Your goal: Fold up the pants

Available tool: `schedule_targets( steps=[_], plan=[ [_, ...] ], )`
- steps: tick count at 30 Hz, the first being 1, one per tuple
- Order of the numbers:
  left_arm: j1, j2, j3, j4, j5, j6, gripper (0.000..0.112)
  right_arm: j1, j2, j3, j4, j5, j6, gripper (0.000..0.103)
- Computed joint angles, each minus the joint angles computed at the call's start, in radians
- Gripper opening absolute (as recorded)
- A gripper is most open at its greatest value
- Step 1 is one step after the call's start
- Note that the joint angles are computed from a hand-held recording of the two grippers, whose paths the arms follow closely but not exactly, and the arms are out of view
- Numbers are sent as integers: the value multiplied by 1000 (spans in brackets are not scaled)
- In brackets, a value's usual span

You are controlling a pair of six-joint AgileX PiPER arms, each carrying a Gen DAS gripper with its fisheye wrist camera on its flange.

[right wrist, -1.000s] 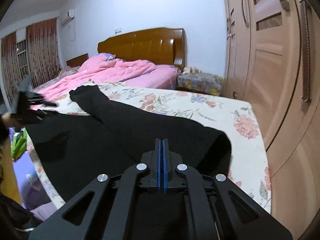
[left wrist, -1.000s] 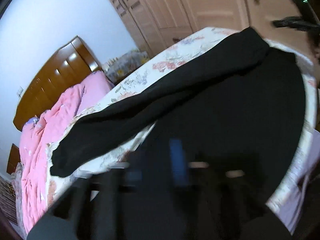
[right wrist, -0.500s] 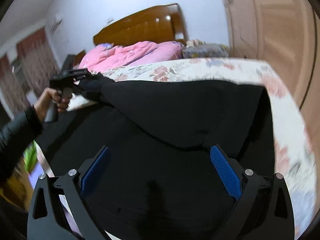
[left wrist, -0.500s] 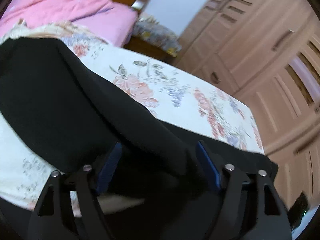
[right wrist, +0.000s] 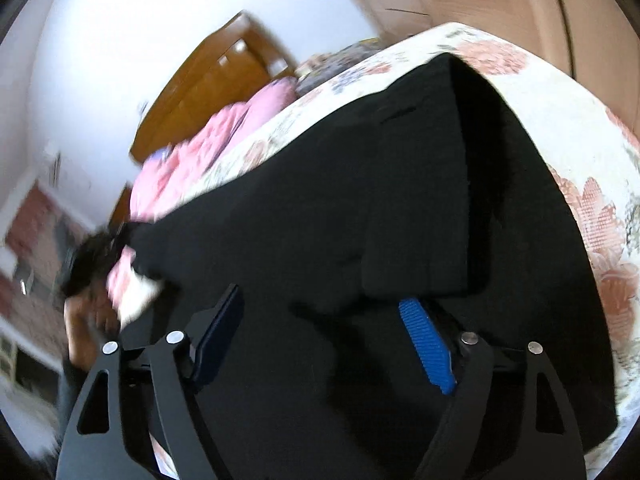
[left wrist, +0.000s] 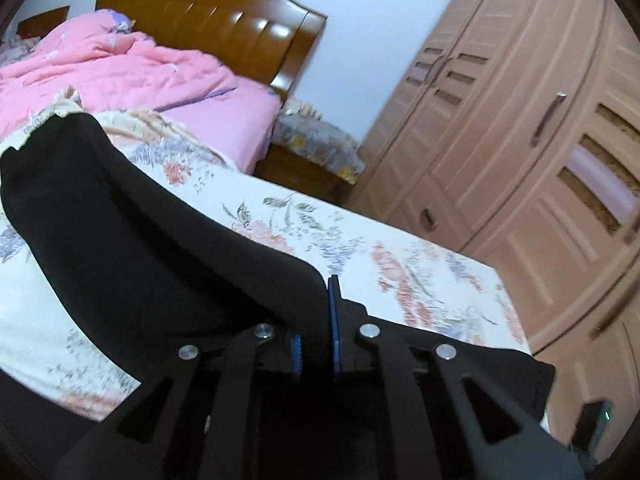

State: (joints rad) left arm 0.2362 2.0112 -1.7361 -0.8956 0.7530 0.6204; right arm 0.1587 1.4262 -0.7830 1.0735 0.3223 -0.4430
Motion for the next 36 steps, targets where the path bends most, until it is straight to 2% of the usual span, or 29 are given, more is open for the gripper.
schedule_targets(
  steps=[1, 2, 3, 5, 7, 10, 12, 16, 18, 21, 23, 24, 25, 27, 28, 29, 31, 34, 36],
  plan=[
    [13, -29, 38, -28, 5, 35, 10, 5, -2, 9, 38, -39, -2, 61],
    [21, -48, 63, -45, 9, 56, 10, 12, -7, 23, 103, -78, -45, 31],
    [29, -69, 90, -60, 15, 77, 10, 5, -17, 37, 203, -81, -122, 22],
    [52, -130, 161, -94, 39, 142, 10, -10, -63, 75, 403, -75, -299, 19],
    [65, -188, 211, -91, 59, 180, 11, 19, -120, 87, 484, -133, -413, 17],
    [89, -308, 311, -73, 78, 226, 11, -23, -198, 89, 470, -102, -419, 16],
    [105, -406, 417, -89, 64, 266, 11, -64, -242, 85, 435, -72, -393, 15],
    [134, -711, 780, -199, -22, 485, 12, -161, -360, 173, 443, 21, -415, 15],
    [161, -825, 966, -232, -40, 552, 12, -175, -392, 232, 427, 34, -421, 14],
    [238, -785, 1134, -269, 6, 597, 12, -220, -403, 384, 420, 72, -452, 14],
    [289, -716, 1196, -300, 32, 665, 13, -227, -396, 462, 527, 77, -563, 11],
    [335, -712, 1218, -335, 71, 724, 16, -267, -419, 498, 563, 122, -616, 11],
    [365, -701, 1216, -340, 105, 743, 19, -273, -427, 504, 570, 132, -629, 11],
    [410, -663, 1168, -319, 181, 694, 36, -262, -446, 478, 485, 123, -546, 11],
    [423, -663, 1148, -318, 195, 660, 62, -265, -450, 469, 453, 129, -524, 11],
    [423, -666, 1138, -327, 186, 649, 79, -272, -447, 464, 439, 139, -514, 14],
    [415, -670, 1122, -346, 167, 641, 79, -300, -432, 476, 455, 174, -533, 16],
    [389, -621, 1084, -331, 143, 606, 78, -288, -403, 461, 500, 170, -585, 16],
    [364, -608, 1068, -311, 110, 583, 60, -273, -400, 459, 504, 150, -597, 16]
  ],
)
